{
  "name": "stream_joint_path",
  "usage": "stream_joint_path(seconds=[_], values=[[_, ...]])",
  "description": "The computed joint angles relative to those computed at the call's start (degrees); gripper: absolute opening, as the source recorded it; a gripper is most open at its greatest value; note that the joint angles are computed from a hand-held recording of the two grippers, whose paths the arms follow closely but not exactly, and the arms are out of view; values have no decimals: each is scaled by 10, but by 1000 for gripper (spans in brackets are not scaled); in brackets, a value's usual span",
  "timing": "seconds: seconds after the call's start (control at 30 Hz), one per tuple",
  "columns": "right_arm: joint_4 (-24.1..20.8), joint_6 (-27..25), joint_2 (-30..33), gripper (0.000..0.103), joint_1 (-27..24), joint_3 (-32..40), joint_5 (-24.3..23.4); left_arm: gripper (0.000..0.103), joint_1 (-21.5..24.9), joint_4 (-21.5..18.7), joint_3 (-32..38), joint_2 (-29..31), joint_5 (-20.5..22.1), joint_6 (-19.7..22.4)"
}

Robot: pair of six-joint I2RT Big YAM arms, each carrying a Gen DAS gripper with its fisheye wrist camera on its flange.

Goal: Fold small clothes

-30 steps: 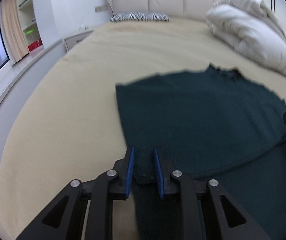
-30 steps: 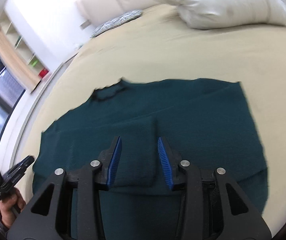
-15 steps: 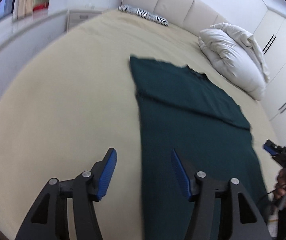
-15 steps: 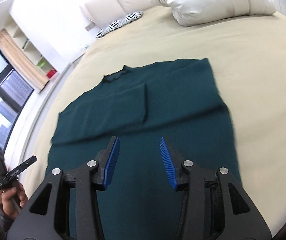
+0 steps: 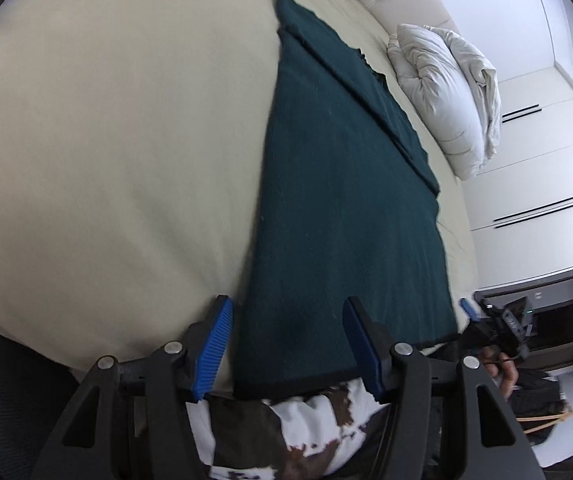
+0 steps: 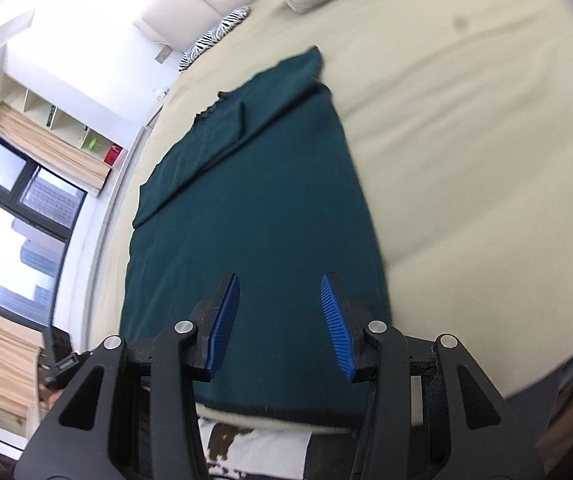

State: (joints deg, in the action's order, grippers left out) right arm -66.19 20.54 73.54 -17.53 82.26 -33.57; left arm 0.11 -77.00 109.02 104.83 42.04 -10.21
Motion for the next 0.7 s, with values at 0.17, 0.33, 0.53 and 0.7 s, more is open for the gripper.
stream_joint_path(seconds=[0.17,0.33,0.53,0.7], values=[[-18,3,-8,41,-15,-20,-29,60,7,-19,-9,7,52,-6],[-48,-13,-19,41,-29,-27,-40,53,13,-27,-7,11,75,-14],[-96,-34,-10,41,-37,-18,-39,39,10,-41,-1,12,70,1],[-122,-46,-9,41,-46,-11,-32,16,7,-37,-2,11,61,-2]])
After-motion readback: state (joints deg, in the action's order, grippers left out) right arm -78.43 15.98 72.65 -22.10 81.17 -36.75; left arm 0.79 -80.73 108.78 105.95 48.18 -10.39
